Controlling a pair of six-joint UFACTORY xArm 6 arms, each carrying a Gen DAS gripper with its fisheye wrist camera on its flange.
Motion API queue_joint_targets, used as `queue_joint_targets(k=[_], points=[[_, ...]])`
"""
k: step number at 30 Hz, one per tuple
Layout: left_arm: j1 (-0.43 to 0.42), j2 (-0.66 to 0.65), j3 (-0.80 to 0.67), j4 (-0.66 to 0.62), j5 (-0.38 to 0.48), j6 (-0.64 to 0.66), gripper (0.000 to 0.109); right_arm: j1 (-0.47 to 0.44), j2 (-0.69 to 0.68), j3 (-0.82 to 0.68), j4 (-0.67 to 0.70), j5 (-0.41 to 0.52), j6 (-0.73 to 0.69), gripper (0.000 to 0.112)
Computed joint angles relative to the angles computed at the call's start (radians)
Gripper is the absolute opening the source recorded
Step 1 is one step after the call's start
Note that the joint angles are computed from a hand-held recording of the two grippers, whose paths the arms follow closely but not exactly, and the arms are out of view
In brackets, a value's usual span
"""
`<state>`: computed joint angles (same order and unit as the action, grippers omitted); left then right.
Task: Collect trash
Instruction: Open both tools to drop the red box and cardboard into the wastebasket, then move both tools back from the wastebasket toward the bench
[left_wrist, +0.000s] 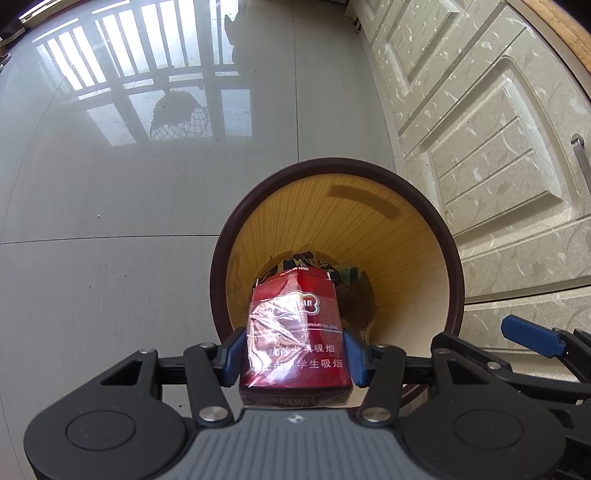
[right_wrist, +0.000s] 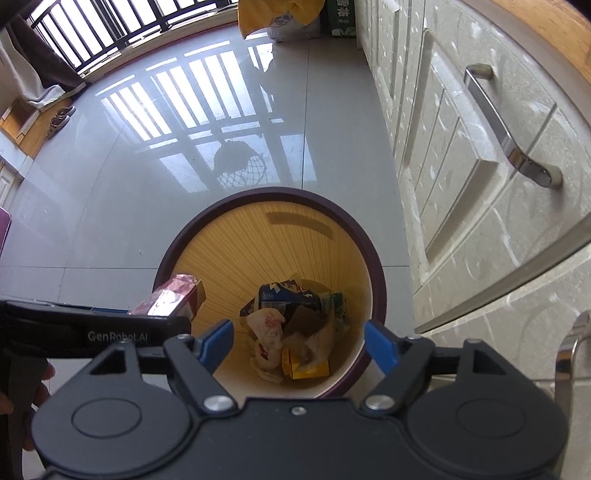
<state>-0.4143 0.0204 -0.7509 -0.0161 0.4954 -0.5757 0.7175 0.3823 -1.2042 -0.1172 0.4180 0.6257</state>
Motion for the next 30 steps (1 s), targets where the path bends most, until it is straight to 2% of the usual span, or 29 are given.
queue_joint_targets(k=[6, 7, 8, 9, 10, 18, 24, 29, 30], points=[[-0.001, -0.007, 0.016, -0.022, -0.051, 0.018, 0.055, 0.007, 0.021, -0.021, 0.028, 0.067, -0.055, 0.079], [-0.002, -0.007, 0.018, -0.022, -0.061, 0.018, 0.059, 0.008, 0.024, -0.024, 0.034, 0.079, -0.072, 0.079], [-0.003, -0.007, 0.022, -0.025, -0.071, 0.018, 0.064, 0.010, 0.025, -0.026, 0.040, 0.085, -0.088, 0.079], [-0.003, -0.007, 0.025, -0.031, -0.075, 0.021, 0.081, 0.012, 0.026, -0.028, 0.051, 0.093, -0.107, 0.079], [-0.003, -0.006, 0.023, -0.036, -0.068, 0.025, 0.090, 0.014, 0.027, -0.033, 0.062, 0.105, -0.125, 0.079], [-0.004, 0.016, -0.017, 0.010, 0.050, 0.025, 0.095, 0.030, 0.036, -0.052, 0.071, 0.171, -0.203, 0.081], [-0.003, 0.009, -0.016, 0.022, 0.085, 0.027, 0.101, 0.029, 0.025, -0.040, 0.063, 0.168, -0.202, 0.085], [-0.001, 0.000, -0.017, 0.031, 0.111, 0.026, 0.103, 0.030, 0.015, -0.035, 0.038, 0.173, -0.173, 0.101], [-0.001, -0.004, -0.017, 0.037, 0.118, 0.022, 0.103, 0.031, 0.012, -0.035, 0.025, 0.177, -0.157, 0.101]])
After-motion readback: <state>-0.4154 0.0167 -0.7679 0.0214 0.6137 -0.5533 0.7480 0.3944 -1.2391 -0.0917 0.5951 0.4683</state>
